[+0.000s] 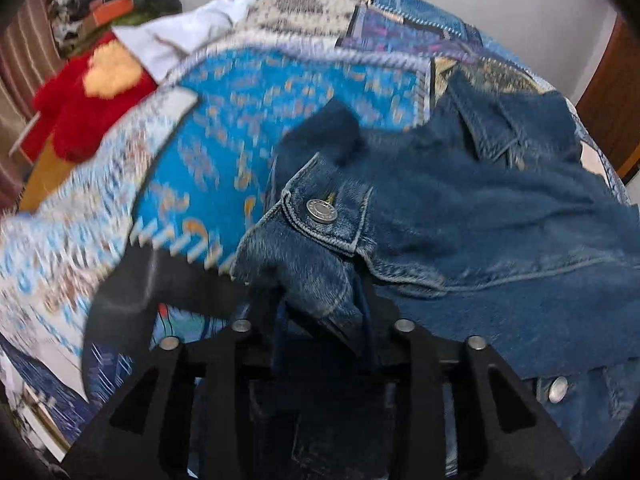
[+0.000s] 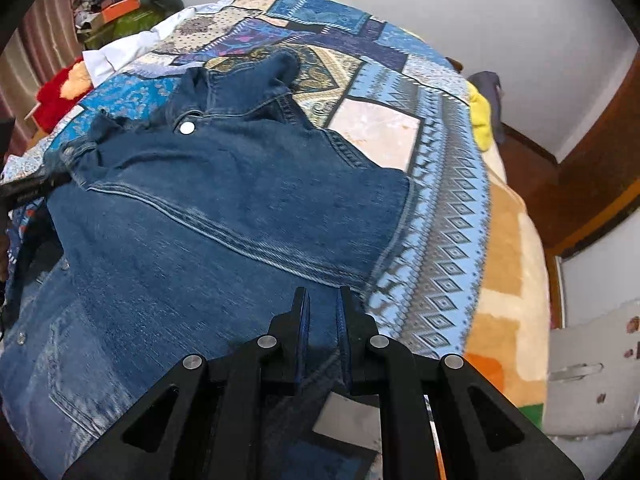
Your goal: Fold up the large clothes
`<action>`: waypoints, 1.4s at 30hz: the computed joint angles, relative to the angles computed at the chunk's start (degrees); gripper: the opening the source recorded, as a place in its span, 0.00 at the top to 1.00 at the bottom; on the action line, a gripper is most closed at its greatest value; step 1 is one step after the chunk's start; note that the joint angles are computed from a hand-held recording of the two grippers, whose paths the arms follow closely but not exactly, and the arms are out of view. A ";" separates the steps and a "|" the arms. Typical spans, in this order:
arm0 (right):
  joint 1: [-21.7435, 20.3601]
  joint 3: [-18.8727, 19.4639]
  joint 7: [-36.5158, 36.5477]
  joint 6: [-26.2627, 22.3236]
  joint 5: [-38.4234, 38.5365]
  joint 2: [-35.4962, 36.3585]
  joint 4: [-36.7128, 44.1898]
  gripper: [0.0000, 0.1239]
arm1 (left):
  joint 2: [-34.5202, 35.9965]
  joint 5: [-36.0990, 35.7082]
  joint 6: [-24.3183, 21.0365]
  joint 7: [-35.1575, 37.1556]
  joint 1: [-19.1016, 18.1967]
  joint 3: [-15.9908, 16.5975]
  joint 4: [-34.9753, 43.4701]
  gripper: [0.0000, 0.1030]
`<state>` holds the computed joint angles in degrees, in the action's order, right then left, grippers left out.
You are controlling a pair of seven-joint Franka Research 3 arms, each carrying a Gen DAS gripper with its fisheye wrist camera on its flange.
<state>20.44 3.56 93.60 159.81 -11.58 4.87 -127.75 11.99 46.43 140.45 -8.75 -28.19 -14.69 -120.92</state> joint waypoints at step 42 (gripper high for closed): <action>-7.76 4.32 -27.07 -12.08 52.00 17.25 22.11 0.82 | 7.35 -19.53 10.71 30.58 8.53 4.22 7.17 0.88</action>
<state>12.68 7.88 66.53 147.73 40.42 22.11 -105.65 19.35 26.90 151.16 21.83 -19.66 -10.47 -113.76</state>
